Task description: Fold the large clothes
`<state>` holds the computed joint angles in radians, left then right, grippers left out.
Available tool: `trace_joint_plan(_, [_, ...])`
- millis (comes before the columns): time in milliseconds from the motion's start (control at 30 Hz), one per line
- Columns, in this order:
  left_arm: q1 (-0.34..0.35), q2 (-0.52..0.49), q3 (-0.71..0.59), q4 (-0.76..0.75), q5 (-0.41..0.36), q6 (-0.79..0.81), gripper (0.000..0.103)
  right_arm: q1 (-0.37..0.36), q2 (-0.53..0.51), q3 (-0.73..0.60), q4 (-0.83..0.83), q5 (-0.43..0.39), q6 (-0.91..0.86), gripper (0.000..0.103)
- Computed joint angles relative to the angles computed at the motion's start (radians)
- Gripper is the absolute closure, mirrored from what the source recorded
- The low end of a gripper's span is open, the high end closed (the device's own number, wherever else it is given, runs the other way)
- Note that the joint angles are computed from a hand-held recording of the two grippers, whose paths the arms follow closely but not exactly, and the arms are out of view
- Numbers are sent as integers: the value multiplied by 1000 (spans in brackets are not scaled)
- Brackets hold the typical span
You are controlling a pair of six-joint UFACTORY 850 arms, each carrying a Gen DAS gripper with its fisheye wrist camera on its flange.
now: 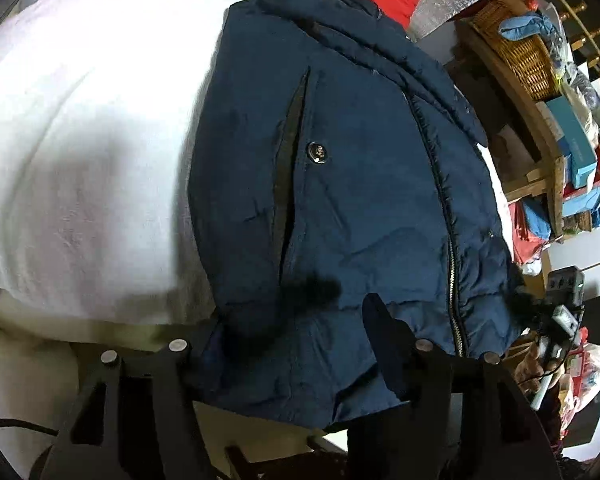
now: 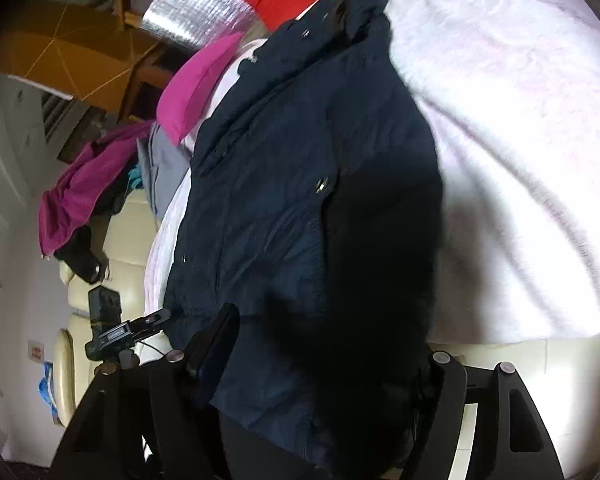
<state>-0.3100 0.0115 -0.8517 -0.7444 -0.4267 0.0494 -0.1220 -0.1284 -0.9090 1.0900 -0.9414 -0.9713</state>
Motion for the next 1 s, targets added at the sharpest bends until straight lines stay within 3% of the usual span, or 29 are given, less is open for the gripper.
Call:
trace_joint_plan(33, [-4, -6, -6, -6, 4, 4, 72, 19, -2, -5, -32, 27, 25, 64])
trace_joint_plan(67, [-7, -9, -18, 31, 1, -27, 84, 36, 0, -10, -56, 48, 39, 82])
trace_joint_plan(133, [9, 3, -27, -19, -11, 27, 91, 47, 37, -7, -39, 90, -3, 85])
trace_joint_plan(233, [56, 50, -38, -140, -25, 183, 93, 17, 61, -40, 77, 52, -82, 87])
trace_joint_plan(300, [65, 46, -89, -169, -7, 229, 94, 22, 66, -92, 127, 79, -115, 87])
trace_joint_plan(500, [130, -83, -333, -200, -22, 286, 94, 58, -40, -305, 215, 164, -111, 87])
trace_joint_plan(633, [157, -266, -569, -120, -22, 230, 94, 100, -206, -543, 214, 248, 2, 87])
trace_joint_plan(767, [196, -451, -796, 26, -32, 87, 95, 153, -394, -809, 85, 342, 220, 87])
trace_joint_plan(933, [240, -662, -1039, 150, -112, -55, 95, 192, -681, -1215, -177, 328, 583, 88])
trace_joint_plan(1000, [250, -743, -1123, 170, -131, -96, 95, 208, -802, -1399, -322, 278, 744, 88])
